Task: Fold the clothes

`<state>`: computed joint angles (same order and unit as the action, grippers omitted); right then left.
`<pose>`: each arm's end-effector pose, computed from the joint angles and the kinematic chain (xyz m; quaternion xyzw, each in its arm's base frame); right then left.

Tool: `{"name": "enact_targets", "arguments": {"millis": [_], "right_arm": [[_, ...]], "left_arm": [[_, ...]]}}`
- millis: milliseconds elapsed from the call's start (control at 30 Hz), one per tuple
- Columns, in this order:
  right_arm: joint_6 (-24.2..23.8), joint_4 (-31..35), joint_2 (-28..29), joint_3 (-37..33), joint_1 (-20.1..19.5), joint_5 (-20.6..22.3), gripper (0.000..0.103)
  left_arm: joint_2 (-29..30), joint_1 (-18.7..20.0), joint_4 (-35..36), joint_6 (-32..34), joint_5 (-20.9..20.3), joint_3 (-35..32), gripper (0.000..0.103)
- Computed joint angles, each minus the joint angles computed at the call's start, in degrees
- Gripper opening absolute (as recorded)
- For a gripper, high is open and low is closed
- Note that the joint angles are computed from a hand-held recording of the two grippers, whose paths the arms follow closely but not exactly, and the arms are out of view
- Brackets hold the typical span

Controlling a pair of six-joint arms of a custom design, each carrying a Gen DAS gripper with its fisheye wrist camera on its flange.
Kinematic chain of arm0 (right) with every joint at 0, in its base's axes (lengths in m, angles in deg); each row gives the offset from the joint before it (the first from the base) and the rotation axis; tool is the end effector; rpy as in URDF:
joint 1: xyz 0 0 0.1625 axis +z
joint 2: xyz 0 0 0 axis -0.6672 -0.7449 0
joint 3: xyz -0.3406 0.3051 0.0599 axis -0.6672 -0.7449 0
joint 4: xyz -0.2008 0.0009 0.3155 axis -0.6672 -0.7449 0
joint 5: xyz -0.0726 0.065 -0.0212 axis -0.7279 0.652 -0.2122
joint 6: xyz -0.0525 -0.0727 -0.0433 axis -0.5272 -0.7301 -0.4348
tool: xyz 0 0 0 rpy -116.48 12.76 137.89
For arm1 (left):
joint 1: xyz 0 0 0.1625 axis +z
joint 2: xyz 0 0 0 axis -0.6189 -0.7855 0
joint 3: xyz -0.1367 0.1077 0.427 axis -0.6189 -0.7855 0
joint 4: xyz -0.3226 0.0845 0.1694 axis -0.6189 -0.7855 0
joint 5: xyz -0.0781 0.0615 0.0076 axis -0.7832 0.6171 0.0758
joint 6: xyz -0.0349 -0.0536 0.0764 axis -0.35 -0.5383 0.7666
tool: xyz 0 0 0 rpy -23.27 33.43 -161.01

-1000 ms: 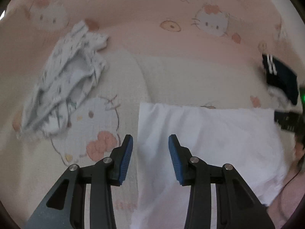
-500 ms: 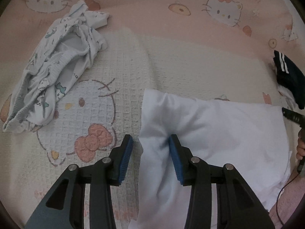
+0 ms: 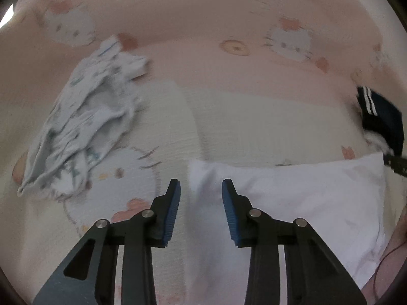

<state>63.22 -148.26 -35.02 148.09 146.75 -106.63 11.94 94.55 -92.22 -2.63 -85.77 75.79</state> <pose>0.2410 -0.6517 0.1840 0.2518 -0.8793 0.1486 0.3761 -0.1252 -0.5744 0.2037 0.0184 0.8869 -0.2889 0.3599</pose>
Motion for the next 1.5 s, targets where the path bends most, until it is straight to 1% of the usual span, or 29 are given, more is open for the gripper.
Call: {"name": "enact_targets", "arguments": {"millis": [67, 100, 167, 200, 267, 333, 367, 400, 433, 467, 533, 567, 633, 700, 733, 833, 933, 967, 1067, 1100, 1133, 1200, 1233, 1267, 1300, 1400, 1433, 1467, 1500], "right_arm": [[-6.77, -7.38, 1.35, 1.38, 0.62, -4.82, 0.059], [-8.86, -8.89, 3.0, 0.4, 0.92, -8.76, 0.059], [-6.55, -4.86, 6.17, -5.51, 0.0, -12.35, 0.061], [-4.57, -1.66, 7.68, -8.81, -0.42, -14.06, 0.061], [1.28, 1.98, 6.89, -10.86, -1.75, -15.31, 0.061], [5.3, 2.71, 5.31, -11.33, -2.57, -12.41, 0.061], [6.95, 2.83, 4.36, -11.45, -3.21, -10.0, 0.061], [7.85, 3.49, 3.1, -10.75, -3.29, -5.19, 0.061], [8.0, 4.74, 2.02, -9.9, -3.12, 0.81, 0.06], [6.82, 5.66, 1.83, -9.44, -3.36, 4.41, 0.06], [5.07, 8.52, 2.84, -9.45, -2.69, 6.78, 0.06], [5.28, 10.37, 2.89, -8.31, -1.85, 6.5, 0.06], [5.54, 16.31, 5.0, -10.55, -2.27, 5.56, 0.056], [7.65, 19.48, 6.14, -11.33, -2.74, 2.17, 0.055], [8.2, 19.5, 5.87, -11.32, -3.18, 2.77, 0.055], [8.0, 14.68, 5.55, -11.13, -3.69, -1.09, 0.056], [12.98, 15.33, 4.17, -11.84, -5.14, -0.37, 0.056], [12.73, 13.1, 3.66, -11.11, -5.23, 0.39, 0.056], [3.68, 2.88, 3.65, -7.62, -3.64, 1.1, 0.056], [1.13, 1.88, 3.73, -6.86, -3.37, 2.17, 0.057], [-0.13, 2.8, 3.81, -6.63, -3.32, 3.06, 0.057], [-1.32, 5.45, 5.12, -7.5, -3.92, 1.52, 0.057], [-1.05, 6.25, 5.7, -8.06, -4.16, -0.71, 0.057], [-0.9, 6.93, 6.3, -8.61, -4.46, -2.86, 0.059], [0.51, 7.31, 5.97, -9.17, -4.9, -2.94, 0.063], [4.67, 8.8, 4.78, -10.72, -6.24, -2.46, 0.063], [5.9, 9.57, 4.22, -11.12, -6.73, -1.75, 0.063], [7.05, 10.3, 3.67, -11.54, -7.22, -0.99, 0.064], [6.76, 10.74, 3.33, -11.13, -7.18, -0.33, 0.064]], "left_arm": [[1.86, -0.39, 0.3, 1.29, 0.42, -0.95, 0.034], [2.28, -0.04, 3.16, 0.46, 1.03, -2.09, 0.034], [2.98, 0.89, 10.81, -2.29, 2.49, -4.85, 0.034], [2.7, 1.49, 12.42, -3.6, 2.21, -5.26, 0.035], [1.32, 2.72, 13.24, -6.39, 0.09, -5.43, 0.038], [-0.12, 2.98, 9.0, -6.85, -1.91, -4.53, 0.038], [-0.29, 2.54, 6.04, -5.27, -1.82, -3.76, 0.038], [-0.25, 1.94, 2.79, -3.04, -1.42, -2.94, 0.038], [-0.17, 1.34, -0.49, -0.74, -1.07, -2.18, 0.038], [-0.01, 0.96, -2.84, 1.65, -2.1, -1.72, 0.038], [0.35, 1.04, -2.17, 2.54, -4.33, -1.96, 0.038], [1.02, 1.36, -0.53, 2.13, -5.16, -2.84, 0.038], [1.39, 2.21, 0.36, 0.59, -6.03, -3.46, 0.038], [1.56, 3.07, 0.79, -0.98, -6.82, -3.85, 0.035], [1.65, 3.5, 1.0, -1.75, -7.23, -4.05, 0.034], [0.05, 4.31, 1.26, -5.5, -5.79, -3.46, 0.027], [-0.84, 4.1, -1.79, -5.55, -5.73, -2.09, 0.027], [-1.1, 4.0, -2.92, -5.43, -5.8, -1.63, 0.027], [-1.26, 3.37, -5.73, -3.46, -6.01, -0.8, 0.027], [-0.71, 3.12, -5.64, -1.61, -6.49, -1.24, 0.027], [-0.15, 2.97, -5.28, -0.03, -7.11, -1.77, 0.028], [0.28, 3.37, -0.28, -2.78, -6.54, -3.04, 0.028], [0.51, 3.65, 2.22, -4.46, -6.2, -3.64, 0.028], [0.03, 3.85, 2.32, -5.89, -6.23, -3.45, 0.028], [-0.63, 4.07, 0.91, -6.89, -6.4, -2.8, 0.028], [-2.58, 4.71, -3.17, -9.94, -6.86, -1.03, 0.033], [-3.21, 4.93, -4.48, -10.96, -7.0, -0.5, 0.038], [-3.23, 4.68, -5.91, -10.35, -7.48, -0.12, 0.045], [-3.01, 4.27, -7.36, -9.13, -8.1, 0.19, 0.047]]}}
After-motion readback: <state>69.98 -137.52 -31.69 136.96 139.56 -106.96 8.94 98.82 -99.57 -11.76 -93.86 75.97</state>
